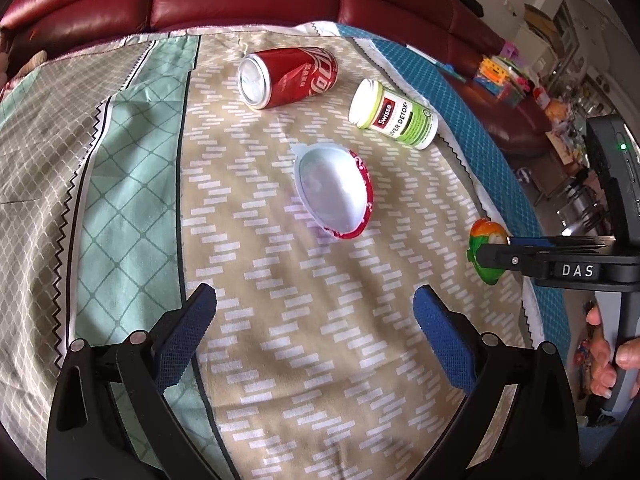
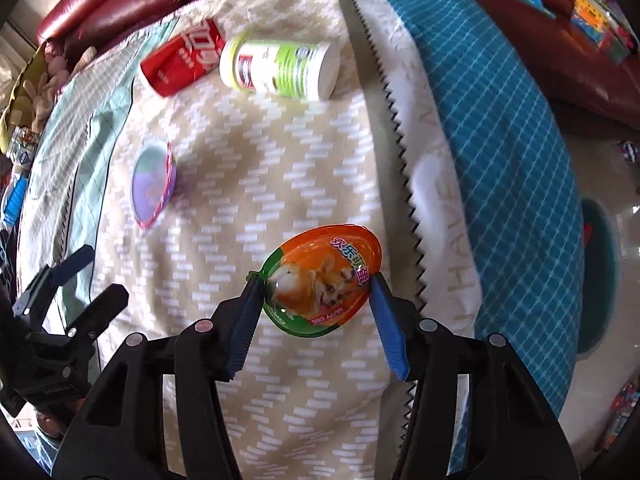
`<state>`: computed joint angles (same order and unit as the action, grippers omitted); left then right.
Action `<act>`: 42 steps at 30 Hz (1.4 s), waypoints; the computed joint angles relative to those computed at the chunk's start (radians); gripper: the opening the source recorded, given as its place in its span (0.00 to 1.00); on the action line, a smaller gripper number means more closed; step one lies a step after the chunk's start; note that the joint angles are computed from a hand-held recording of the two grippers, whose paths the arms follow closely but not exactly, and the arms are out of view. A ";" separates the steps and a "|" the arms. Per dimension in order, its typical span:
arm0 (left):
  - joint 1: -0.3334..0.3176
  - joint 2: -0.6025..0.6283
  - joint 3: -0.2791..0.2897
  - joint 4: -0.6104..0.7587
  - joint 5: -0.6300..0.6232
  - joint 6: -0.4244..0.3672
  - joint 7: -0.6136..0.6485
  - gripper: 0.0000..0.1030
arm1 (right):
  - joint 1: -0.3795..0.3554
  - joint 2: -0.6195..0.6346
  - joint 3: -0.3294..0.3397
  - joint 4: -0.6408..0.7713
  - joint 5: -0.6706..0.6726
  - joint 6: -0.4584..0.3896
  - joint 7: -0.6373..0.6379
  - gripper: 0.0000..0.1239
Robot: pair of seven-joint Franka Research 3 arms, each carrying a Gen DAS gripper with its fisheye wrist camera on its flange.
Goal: Collect trash
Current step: 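Grasp the orange egg toy with the right tool while the left grasps the white red-rimmed lid, then carry egg toy and white lid over the teal bin and open both tools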
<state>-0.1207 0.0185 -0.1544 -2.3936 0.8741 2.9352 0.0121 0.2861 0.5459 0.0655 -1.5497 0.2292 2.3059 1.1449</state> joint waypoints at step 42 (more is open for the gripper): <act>-0.239 0.497 -0.018 0.793 -0.291 -0.301 0.470 0.47 | -0.342 0.118 -0.031 0.275 0.280 -0.058 -0.119 0.42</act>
<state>-0.3593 0.5156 -0.1722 -1.6005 0.5833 2.6338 0.4825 -0.0556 0.6637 0.0345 -1.2746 0.5097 2.2478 1.0261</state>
